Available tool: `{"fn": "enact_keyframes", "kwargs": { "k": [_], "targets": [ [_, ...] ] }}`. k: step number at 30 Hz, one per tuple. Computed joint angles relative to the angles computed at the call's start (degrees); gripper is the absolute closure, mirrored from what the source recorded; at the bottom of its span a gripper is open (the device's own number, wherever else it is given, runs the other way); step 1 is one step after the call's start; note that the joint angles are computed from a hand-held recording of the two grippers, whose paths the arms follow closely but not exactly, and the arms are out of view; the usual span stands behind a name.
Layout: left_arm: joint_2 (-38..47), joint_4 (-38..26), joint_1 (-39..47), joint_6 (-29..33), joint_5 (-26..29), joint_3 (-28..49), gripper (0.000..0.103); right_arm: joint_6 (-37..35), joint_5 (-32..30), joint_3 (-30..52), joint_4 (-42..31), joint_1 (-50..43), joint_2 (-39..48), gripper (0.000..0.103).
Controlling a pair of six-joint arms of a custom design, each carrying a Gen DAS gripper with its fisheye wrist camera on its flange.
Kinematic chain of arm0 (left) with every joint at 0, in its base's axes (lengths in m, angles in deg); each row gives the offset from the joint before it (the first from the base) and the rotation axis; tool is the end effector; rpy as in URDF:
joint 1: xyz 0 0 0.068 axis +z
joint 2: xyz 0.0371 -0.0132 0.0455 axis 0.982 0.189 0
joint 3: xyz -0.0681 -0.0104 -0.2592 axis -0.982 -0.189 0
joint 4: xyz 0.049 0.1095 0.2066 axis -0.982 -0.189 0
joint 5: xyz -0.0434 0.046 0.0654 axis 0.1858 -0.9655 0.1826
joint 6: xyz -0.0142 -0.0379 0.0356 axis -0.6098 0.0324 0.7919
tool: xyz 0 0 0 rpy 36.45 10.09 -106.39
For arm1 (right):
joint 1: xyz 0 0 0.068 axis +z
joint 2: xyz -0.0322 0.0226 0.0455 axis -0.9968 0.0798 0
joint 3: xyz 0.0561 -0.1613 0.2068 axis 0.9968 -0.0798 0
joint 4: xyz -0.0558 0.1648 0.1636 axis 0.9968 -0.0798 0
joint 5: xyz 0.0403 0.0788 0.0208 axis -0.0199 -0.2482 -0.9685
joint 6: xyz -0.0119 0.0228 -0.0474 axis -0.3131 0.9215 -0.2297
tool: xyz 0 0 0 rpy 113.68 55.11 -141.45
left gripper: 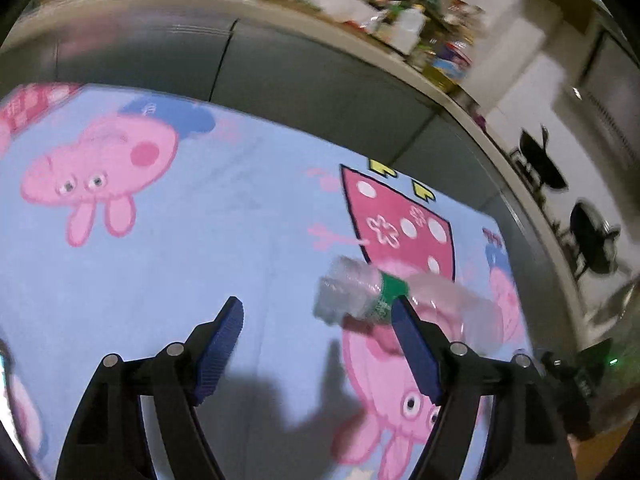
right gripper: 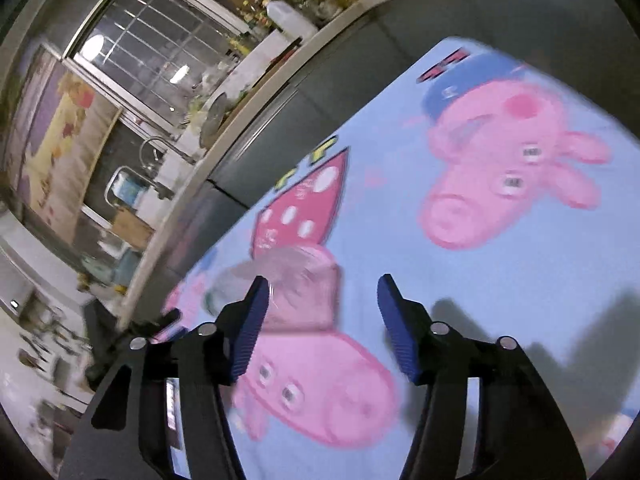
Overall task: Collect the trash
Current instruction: 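Grasp the bottle neck with the left tool while the right tool grasps its body, then carry the clear bottle with both tools over the beige bin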
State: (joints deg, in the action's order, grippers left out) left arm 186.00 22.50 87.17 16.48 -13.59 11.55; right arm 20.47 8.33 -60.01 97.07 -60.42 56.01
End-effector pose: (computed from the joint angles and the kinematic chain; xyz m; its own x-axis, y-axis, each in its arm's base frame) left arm 0.2338 0.0192 0.0913 -0.7709 -0.3908 -0.5029 -0.1297 0.8694 -0.4767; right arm 0.2424 0.1227 0.0836 -0.7769 0.4242 -0.4653 -0.0376 0.7064 0.7068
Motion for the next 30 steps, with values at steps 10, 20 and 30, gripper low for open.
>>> {"fn": "enact_keyframes", "kwargs": {
  "k": [10,20,30],
  "targets": [
    [17.1,3.8,1.8,-4.7,12.0,9.9,0.037,3.5,-5.9,20.0,-7.6,1.9,13.1,0.054],
    [15.3,6.4,3.2,-2.9,15.2,5.2,0.068,-1.3,-0.8,6.5,0.9,11.8,6.4,0.053],
    [8.9,19.3,-15.2,-11.7,9.4,-8.9,0.069,2.9,13.6,-18.7,17.3,17.5,-0.8,0.05]
  ]
}}
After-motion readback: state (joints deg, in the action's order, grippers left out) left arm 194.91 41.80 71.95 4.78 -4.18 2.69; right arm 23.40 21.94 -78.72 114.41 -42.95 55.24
